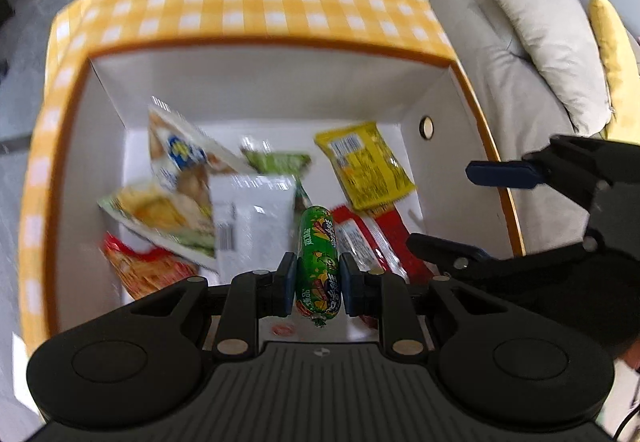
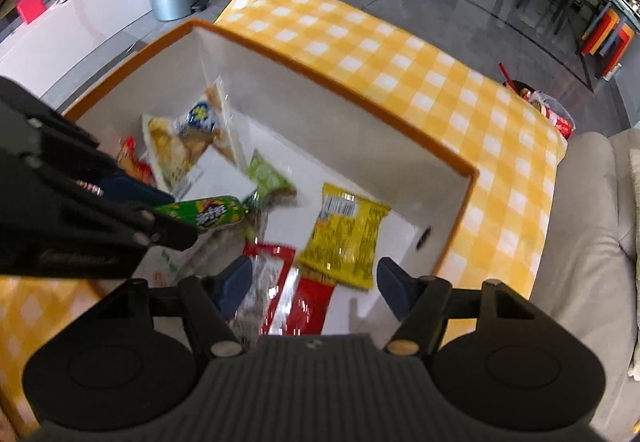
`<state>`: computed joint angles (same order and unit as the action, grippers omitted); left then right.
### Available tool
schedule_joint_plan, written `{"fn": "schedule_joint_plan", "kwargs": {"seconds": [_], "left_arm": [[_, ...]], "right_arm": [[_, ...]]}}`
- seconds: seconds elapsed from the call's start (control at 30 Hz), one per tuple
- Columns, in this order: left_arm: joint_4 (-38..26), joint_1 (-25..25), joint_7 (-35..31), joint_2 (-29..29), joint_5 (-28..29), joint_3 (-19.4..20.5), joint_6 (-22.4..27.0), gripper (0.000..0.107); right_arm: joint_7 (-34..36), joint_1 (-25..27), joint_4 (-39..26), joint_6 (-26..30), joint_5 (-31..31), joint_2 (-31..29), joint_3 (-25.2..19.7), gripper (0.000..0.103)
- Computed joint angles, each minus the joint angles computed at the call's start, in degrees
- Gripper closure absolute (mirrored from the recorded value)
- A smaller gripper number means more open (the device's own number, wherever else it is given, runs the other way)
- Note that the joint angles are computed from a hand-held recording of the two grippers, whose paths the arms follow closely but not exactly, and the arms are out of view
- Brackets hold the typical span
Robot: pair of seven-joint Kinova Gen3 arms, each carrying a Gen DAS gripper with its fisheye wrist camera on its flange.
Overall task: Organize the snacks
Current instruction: 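Open both grippers to drop the sausage stick and yellow bag into the box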
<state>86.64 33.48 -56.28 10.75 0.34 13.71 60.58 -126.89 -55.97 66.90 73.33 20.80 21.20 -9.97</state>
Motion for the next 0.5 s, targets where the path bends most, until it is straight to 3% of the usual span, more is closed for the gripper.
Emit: {"fn": "schedule_joint_plan", "kwargs": {"seconds": [0.13,0.5], "left_arm": [[-0.2,-1.0,1.2,1.7,4.8,0.0,0.4,0.083],[-3.1,1.1,7.1,5.8,3.4,-1.0,4.4,0.083]], "right_arm": [[-1.0,0.5,4.0,-2.2,-0.3,-2.4,-0.6,0.044],[-0.6,1.1,7.1,-4.1,-1.0,-3.8,-2.2,0.044]]}}
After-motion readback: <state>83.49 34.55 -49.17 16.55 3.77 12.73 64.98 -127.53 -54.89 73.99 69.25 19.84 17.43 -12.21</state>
